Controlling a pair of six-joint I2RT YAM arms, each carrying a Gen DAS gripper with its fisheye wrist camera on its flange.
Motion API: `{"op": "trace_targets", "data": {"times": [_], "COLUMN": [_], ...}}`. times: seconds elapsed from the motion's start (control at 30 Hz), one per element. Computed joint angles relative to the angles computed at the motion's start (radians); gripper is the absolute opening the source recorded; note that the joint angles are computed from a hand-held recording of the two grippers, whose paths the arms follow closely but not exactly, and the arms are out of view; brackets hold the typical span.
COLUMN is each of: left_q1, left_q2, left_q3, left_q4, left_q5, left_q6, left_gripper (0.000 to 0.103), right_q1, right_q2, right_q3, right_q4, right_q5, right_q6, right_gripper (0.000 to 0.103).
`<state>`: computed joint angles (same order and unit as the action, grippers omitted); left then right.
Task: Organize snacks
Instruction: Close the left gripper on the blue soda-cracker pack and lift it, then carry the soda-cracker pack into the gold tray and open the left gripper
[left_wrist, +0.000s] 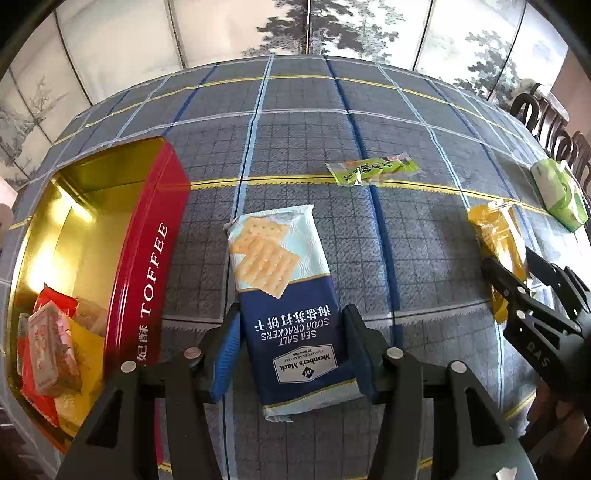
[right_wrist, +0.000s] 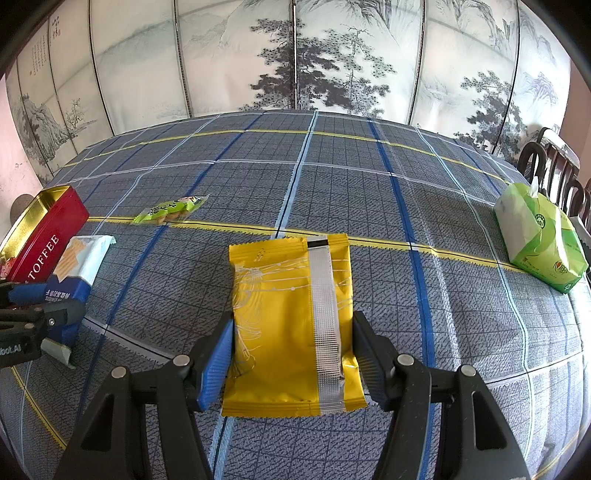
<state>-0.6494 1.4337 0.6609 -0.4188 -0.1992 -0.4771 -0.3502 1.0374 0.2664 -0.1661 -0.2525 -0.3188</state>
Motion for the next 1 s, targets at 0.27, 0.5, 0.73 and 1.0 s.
{"op": "trace_targets", "data": {"times": [0.27,0.5,0.73,1.0], "left_q1": [-0.033,-0.033,0.079,0.402], "left_q2": [-0.091,-0.228,-0.413,-0.597], "left_q3": [0.004,0.021,0.014,-0.014], "left_q4": [-0.061,-0.165,-0.297,-0.407], "left_q5": [0.003,-0.016,-0.024,0.027], "left_q6": [0.014,0.054,0.148,0.386], "left_gripper": [0.049,0.049,0.049,0.049], "right_q1": [0.001,0.000,0.001,-0.001], "right_q2": [-0.001,-0.001,-0.001,-0.002], "right_q3": [-0.001,-0.001,0.000,0.000], "right_q4": [0.000,0.000,0.000,-0.002], "right_q5": [0.001,0.000,0.000,-0.001], "right_q6": [0.001,0.000,-0.001,-0.002], "right_gripper": [0.064,0.063,0.063,0.063]}}
